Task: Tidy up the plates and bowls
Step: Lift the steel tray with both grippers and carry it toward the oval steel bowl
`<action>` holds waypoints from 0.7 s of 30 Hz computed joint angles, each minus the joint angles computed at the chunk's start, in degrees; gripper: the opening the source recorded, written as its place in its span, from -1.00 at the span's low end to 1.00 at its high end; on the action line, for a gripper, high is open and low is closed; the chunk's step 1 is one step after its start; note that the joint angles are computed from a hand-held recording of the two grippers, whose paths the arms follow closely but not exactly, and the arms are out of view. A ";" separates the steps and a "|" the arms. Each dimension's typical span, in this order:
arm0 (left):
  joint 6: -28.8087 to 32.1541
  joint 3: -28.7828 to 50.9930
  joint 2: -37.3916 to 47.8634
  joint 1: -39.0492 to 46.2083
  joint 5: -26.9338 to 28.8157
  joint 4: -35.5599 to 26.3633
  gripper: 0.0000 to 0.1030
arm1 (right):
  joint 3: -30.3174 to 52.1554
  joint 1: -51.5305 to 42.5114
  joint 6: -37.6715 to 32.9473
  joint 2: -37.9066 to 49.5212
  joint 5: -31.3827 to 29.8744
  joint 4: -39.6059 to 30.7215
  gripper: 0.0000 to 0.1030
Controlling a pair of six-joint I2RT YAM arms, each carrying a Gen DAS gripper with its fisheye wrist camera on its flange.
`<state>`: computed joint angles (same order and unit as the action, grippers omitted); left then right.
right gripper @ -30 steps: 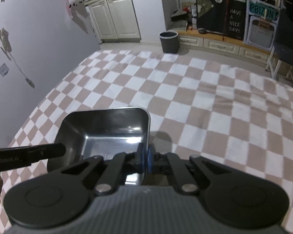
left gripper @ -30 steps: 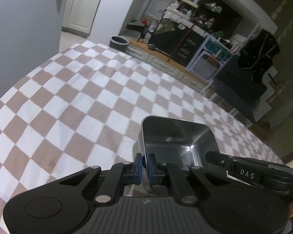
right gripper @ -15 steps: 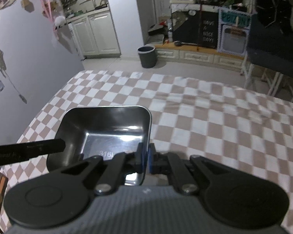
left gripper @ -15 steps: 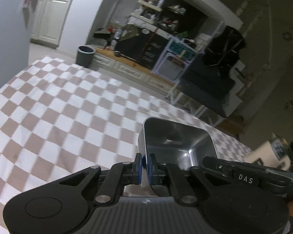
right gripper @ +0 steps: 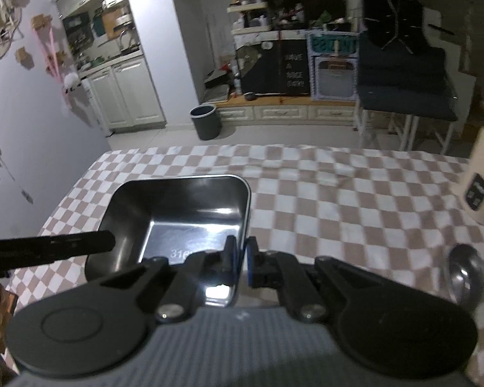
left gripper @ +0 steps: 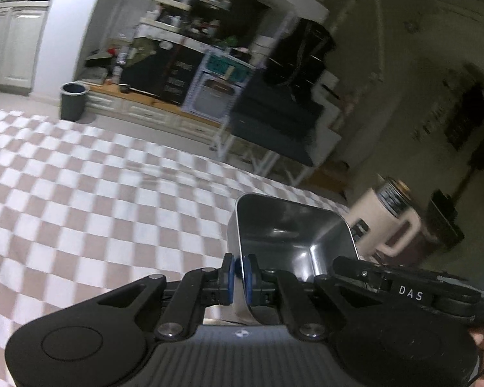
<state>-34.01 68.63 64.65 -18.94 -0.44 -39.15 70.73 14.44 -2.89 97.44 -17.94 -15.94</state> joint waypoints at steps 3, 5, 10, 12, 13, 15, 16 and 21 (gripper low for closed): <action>0.36 1.29 2.45 -4.71 -2.08 0.70 -0.86 | -3.24 -3.99 0.01 -2.31 -2.21 0.77 -0.86; 0.67 2.29 4.66 -7.52 -3.12 1.12 -0.86 | -4.47 -6.57 0.02 -3.34 -3.33 0.25 -0.86; 0.61 4.30 9.55 -12.60 -4.67 2.15 -0.87 | -8.56 -10.82 -3.22 -6.41 -3.16 0.65 -0.85; 0.44 5.19 11.09 -13.83 -4.90 2.45 -0.87 | -9.17 -12.20 -4.19 -6.94 -3.03 -0.10 -0.84; 0.43 5.75 12.22 -14.46 -4.93 2.77 -0.87 | -9.14 -13.08 -4.85 -7.01 -3.14 -0.64 -0.83; 0.61 6.74 14.20 -15.61 -4.94 3.13 -0.87 | -9.49 -14.67 -6.04 -7.33 -3.36 -1.39 -0.81; 0.80 6.92 14.68 -16.01 -4.77 3.14 -0.87 | -9.69 -15.50 -6.76 -7.54 -3.47 -1.88 -0.81; 1.71 8.53 19.15 -18.87 -3.88 3.54 -0.87 | -10.95 -20.00 -11.09 -8.91 -3.99 -4.62 -0.78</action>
<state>-32.30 77.16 83.80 -37.81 -4.31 -35.61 59.77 -5.56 -13.98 88.52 -21.93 -20.56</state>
